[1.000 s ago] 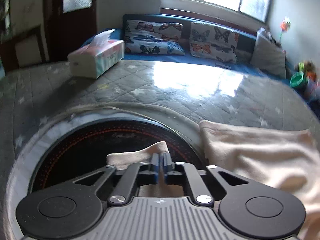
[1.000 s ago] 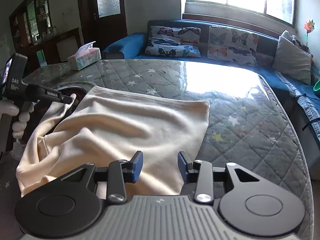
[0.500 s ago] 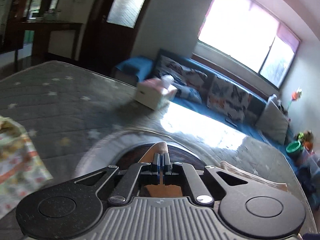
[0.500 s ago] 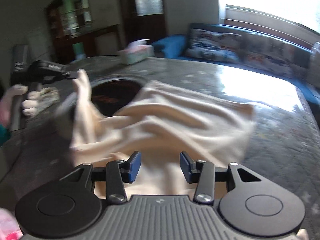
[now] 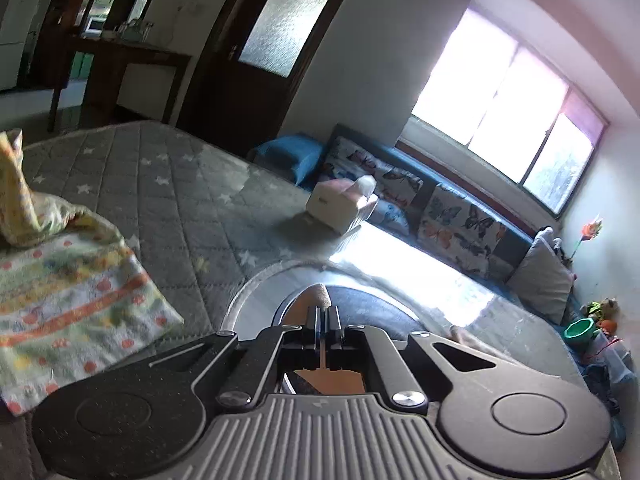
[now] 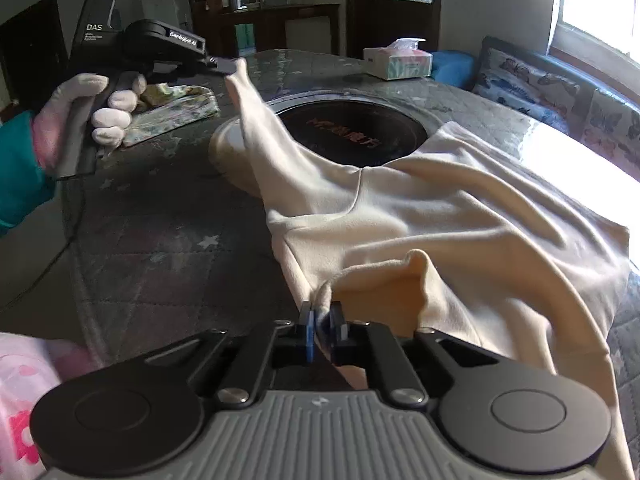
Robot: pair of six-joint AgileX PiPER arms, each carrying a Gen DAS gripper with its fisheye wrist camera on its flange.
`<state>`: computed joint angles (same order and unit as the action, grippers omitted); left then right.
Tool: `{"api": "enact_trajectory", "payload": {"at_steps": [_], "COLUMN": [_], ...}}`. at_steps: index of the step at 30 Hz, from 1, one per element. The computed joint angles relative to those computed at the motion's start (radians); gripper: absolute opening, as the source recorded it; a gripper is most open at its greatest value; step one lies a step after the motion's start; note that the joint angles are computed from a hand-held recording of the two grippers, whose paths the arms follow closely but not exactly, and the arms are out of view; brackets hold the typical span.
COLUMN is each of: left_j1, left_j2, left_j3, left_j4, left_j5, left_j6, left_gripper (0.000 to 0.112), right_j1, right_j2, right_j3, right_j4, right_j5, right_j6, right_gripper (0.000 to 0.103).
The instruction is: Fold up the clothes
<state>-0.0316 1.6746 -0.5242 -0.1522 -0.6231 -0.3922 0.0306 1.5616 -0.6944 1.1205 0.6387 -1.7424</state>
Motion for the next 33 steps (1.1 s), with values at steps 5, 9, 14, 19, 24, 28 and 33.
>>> {"api": "enact_trajectory", "payload": {"at_steps": [5, 9, 14, 19, 24, 28, 33], "left_j1": [0.036, 0.067, 0.091, 0.121, 0.148, 0.158, 0.070], "left_j2": [-0.001, 0.008, 0.005, 0.002, -0.018, -0.053, -0.094], "left_j3": [0.037, 0.083, 0.123, 0.135, 0.148, 0.175, 0.170], "left_j4": [0.019, 0.032, -0.022, -0.025, -0.066, 0.038, 0.153], "left_j5": [-0.036, -0.031, 0.004, 0.056, 0.093, 0.098, 0.124], "left_j6": [0.006, -0.016, 0.023, 0.036, 0.077, 0.029, -0.033], "left_gripper": [0.002, 0.002, 0.002, 0.003, 0.004, 0.005, 0.009], "right_j1": [-0.112, -0.124, -0.117, -0.178, -0.281, -0.361, -0.485], "right_j2": [-0.009, -0.004, 0.006, -0.039, -0.082, -0.108, -0.096], "right_j3": [-0.043, -0.036, -0.016, -0.009, -0.024, -0.014, -0.003], "right_j4": [-0.127, -0.180, -0.203, -0.205, -0.209, -0.193, -0.116], "right_j5": [0.197, 0.237, 0.231, 0.304, 0.370, 0.306, 0.128], "right_j6": [0.027, 0.018, 0.010, -0.002, 0.005, 0.022, 0.031], "right_gripper": [0.004, 0.004, 0.012, 0.018, 0.026, 0.028, 0.031]}}
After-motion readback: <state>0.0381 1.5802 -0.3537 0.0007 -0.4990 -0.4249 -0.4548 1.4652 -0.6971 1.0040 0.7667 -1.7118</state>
